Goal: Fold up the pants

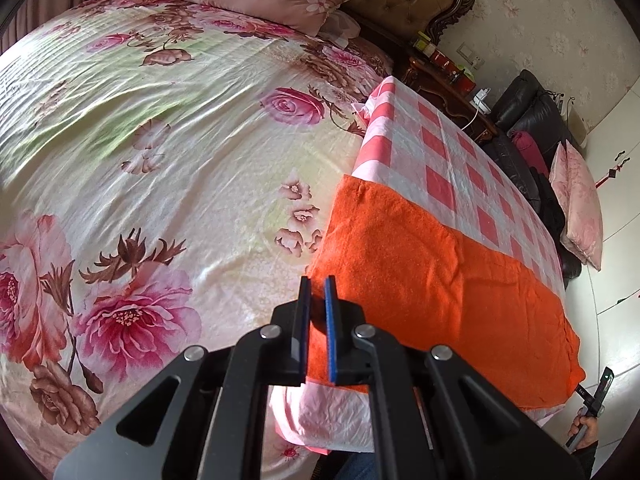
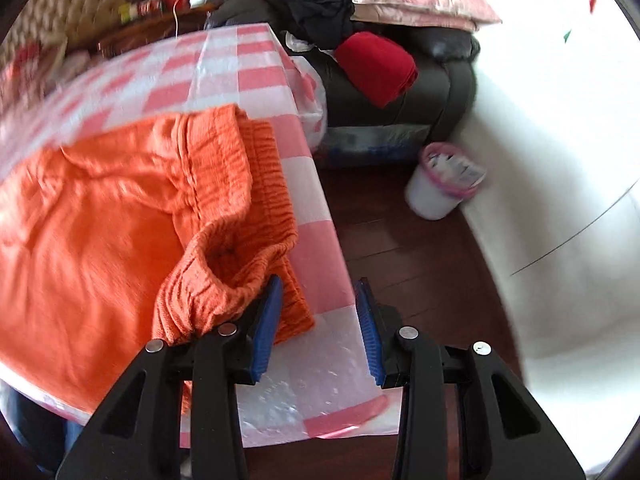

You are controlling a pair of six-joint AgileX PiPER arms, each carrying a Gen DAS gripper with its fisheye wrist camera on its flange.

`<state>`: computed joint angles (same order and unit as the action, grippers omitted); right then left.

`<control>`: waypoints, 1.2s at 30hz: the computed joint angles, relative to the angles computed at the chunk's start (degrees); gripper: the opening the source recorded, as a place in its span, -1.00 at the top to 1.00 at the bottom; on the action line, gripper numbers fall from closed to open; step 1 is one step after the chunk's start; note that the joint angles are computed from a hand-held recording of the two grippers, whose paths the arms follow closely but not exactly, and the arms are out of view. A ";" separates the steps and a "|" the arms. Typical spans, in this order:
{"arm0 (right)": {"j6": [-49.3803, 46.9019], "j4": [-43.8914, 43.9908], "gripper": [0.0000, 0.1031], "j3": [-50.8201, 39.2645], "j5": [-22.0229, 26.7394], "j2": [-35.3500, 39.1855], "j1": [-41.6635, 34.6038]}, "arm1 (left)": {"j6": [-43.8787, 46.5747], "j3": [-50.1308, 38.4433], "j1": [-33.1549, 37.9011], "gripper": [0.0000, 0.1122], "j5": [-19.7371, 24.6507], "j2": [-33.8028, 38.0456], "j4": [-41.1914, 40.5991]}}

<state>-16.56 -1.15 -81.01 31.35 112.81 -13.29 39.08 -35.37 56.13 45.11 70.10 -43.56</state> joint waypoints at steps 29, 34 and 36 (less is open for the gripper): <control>24.96 -28.17 0.32 -1.44 6.17 1.27 8.28 | 7.12 -24.15 -14.36 0.80 -3.22 30.37 -5.10; 23.88 -27.35 0.32 -3.75 8.51 2.29 8.60 | 2.06 -24.59 -16.58 0.84 -8.44 28.13 0.46; 24.57 -28.36 0.32 -4.52 9.50 2.75 9.14 | 0.52 -25.14 -17.02 0.84 -9.19 29.33 1.65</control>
<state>8.01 -29.51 -85.53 40.85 115.56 -4.15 39.60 -60.51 39.11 35.92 99.43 -41.91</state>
